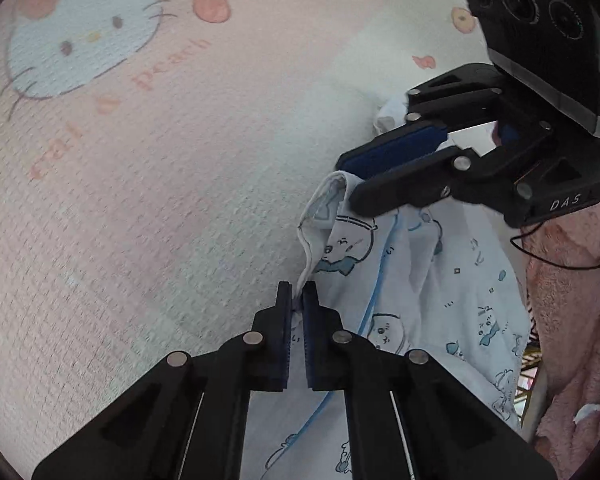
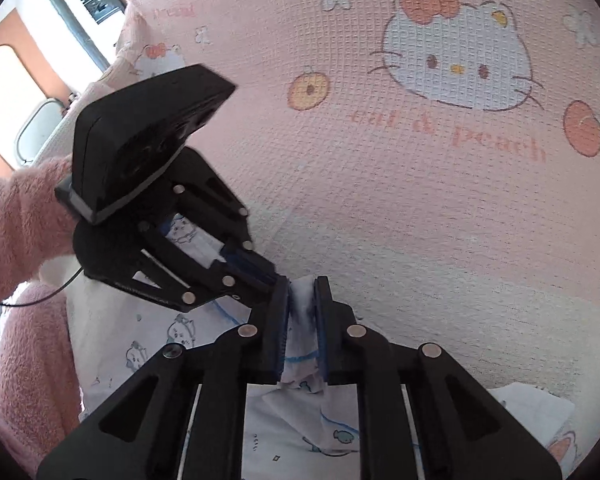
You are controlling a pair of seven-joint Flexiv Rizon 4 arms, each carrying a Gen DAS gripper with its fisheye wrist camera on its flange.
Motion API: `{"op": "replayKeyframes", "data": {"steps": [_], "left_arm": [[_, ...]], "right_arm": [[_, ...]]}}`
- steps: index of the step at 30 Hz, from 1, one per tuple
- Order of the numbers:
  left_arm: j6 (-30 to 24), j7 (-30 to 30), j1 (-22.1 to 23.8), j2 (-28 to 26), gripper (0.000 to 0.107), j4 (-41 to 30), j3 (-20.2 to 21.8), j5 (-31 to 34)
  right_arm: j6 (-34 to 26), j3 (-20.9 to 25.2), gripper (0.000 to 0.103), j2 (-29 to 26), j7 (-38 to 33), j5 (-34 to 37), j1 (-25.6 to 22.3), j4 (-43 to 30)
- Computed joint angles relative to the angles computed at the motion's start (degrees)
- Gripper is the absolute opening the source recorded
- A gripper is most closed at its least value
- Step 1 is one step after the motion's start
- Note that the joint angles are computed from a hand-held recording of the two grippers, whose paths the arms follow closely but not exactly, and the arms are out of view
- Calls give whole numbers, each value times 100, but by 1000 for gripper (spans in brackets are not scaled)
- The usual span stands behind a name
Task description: Fold clothes
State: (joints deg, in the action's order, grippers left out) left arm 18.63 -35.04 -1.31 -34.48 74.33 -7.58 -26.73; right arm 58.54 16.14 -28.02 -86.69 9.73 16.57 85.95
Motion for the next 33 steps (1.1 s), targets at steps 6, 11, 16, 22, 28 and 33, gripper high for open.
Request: {"op": "replayKeyframes", "data": {"steps": [6, 11, 16, 22, 28, 33], "left_arm": [[623, -703, 4, 175, 5, 343, 126, -108], [695, -885, 18, 82, 5, 233, 93, -24], [902, -1141, -168, -5, 5, 233, -19, -34], [123, -593, 634, 34, 5, -187, 216, -62], [-25, -1234, 308, -176, 4, -654, 447, 682], [-161, -1612, 115, -375, 4, -1080, 448, 1031]], "right_arm": [[504, -485, 16, 60, 818, -1167, 467, 317], [243, -440, 16, 208, 982, -1423, 570, 598], [119, -611, 17, 4, 1478, -1759, 725, 514], [-58, -603, 11, -52, 1662, -1815, 640, 488], [259, -597, 11, -76, 1899, -1754, 547, 547], [328, -484, 11, -290, 2251, -1377, 341, 348]]}}
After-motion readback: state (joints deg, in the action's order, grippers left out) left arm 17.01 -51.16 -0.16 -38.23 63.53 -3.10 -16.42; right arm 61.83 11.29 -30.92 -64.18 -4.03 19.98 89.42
